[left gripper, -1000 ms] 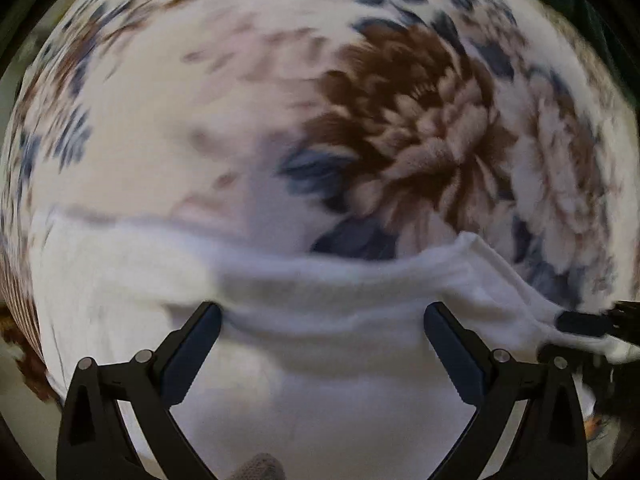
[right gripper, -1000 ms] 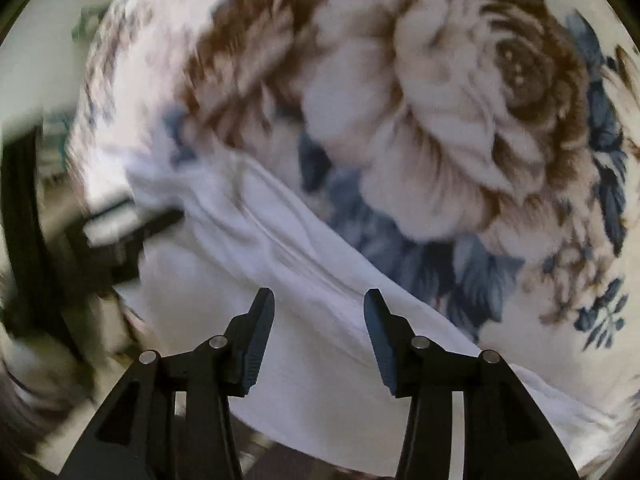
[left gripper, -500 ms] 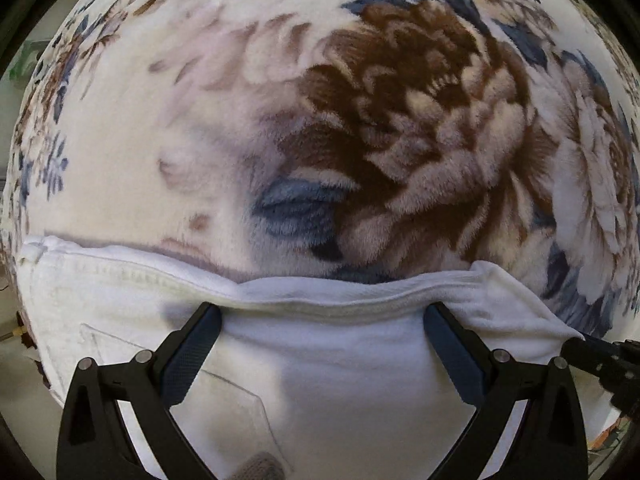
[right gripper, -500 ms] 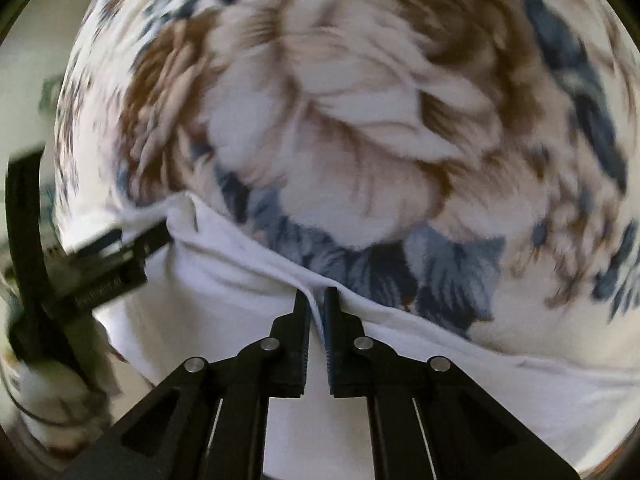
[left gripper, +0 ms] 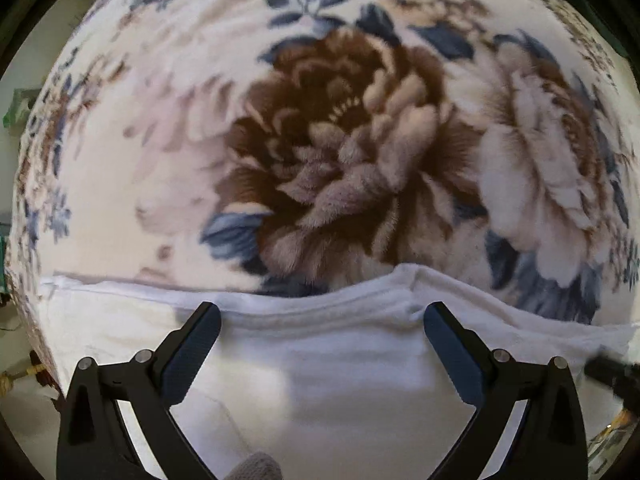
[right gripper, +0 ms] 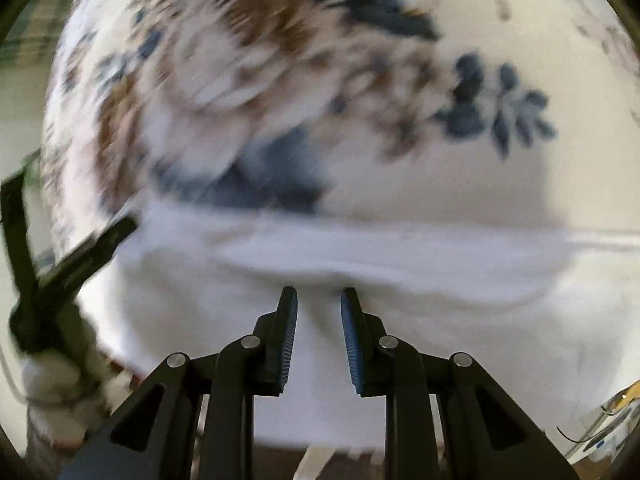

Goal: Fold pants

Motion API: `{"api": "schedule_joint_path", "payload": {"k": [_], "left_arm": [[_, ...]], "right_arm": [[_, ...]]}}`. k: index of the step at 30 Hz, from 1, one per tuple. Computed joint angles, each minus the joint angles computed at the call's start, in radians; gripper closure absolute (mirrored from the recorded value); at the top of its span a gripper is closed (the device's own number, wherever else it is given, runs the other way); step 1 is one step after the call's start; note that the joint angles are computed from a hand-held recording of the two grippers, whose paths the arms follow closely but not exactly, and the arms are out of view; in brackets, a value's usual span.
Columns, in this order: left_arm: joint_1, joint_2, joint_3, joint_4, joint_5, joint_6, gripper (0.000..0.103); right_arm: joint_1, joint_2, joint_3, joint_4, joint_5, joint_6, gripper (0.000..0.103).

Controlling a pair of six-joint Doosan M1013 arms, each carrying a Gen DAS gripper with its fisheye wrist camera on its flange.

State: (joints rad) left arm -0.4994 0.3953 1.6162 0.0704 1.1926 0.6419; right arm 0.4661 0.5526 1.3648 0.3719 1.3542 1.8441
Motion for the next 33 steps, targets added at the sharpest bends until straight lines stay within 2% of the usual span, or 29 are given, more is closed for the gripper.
{"api": "schedule_joint_path", "payload": {"k": [4, 6, 9, 10, 11, 13, 14, 15, 16, 18, 19, 21, 23, 27, 30, 32, 33], "left_arm": [[0.004, -0.008, 0.019, -0.02, -0.038, -0.002, 0.0], [0.0, -0.033, 0.052, -0.023, -0.054, -0.017, 0.0], [-0.009, -0.034, 0.047, -0.009, -0.033, -0.038, 0.0], [-0.019, -0.064, 0.066, 0.002, -0.024, -0.053, 0.0], [-0.038, -0.075, 0.049, 0.019, -0.01, -0.077, 0.0], [-0.075, -0.098, 0.034, 0.047, -0.007, -0.103, 0.0], [-0.093, -0.106, 0.025, 0.056, -0.009, -0.109, 0.0], [-0.103, -0.111, 0.021, 0.059, -0.015, -0.108, 0.0], [-0.118, -0.114, 0.013, 0.053, -0.025, -0.102, 0.0], [-0.15, -0.107, -0.012, 0.025, -0.034, -0.078, 0.0], [-0.168, -0.099, -0.025, 0.022, -0.04, -0.069, 0.0], [-0.189, -0.073, -0.071, 0.012, -0.023, -0.031, 0.0], [-0.212, -0.031, -0.127, -0.004, -0.008, 0.008, 0.0], [-0.239, 0.046, -0.23, 0.008, 0.003, 0.023, 0.0], [-0.25, 0.112, -0.31, 0.022, 0.017, 0.039, 0.0], [-0.257, 0.155, -0.364, 0.023, 0.027, 0.055, 0.0], [-0.26, 0.165, -0.379, 0.022, 0.035, 0.062, 0.0]], "right_arm": [[-0.02, 0.005, 0.002, 0.008, -0.035, 0.032, 0.079], [-0.023, 0.013, -0.006, -0.006, -0.014, 0.004, 0.079], [-0.035, -0.013, 0.013, -0.003, -0.029, -0.009, 0.079], [-0.028, -0.029, 0.03, -0.004, -0.057, 0.01, 0.075], [-0.039, -0.056, 0.051, -0.005, -0.081, 0.018, 0.07], [-0.069, -0.132, 0.119, 0.017, -0.16, 0.057, 0.04], [-0.087, -0.167, 0.152, 0.03, -0.193, 0.074, 0.033], [-0.116, -0.225, 0.212, 0.043, -0.243, 0.092, 0.021], [-0.126, -0.259, 0.247, 0.041, -0.273, 0.115, 0.015], [-0.164, -0.358, 0.348, -0.01, -0.331, 0.204, 0.014], [-0.166, -0.386, 0.378, -0.043, -0.346, 0.252, 0.014], [-0.217, -0.45, 0.432, -0.112, -0.345, 0.3, 0.014], [-0.277, -0.477, 0.462, -0.162, -0.339, 0.298, 0.014], [-0.386, -0.433, 0.452, -0.187, -0.36, 0.165, 0.014], [-0.429, -0.35, 0.405, -0.165, -0.347, 0.041, 0.015], [-0.431, -0.305, 0.382, -0.149, -0.33, 0.001, 0.016], [-0.437, -0.294, 0.376, -0.145, -0.322, -0.029, 0.034]]}}
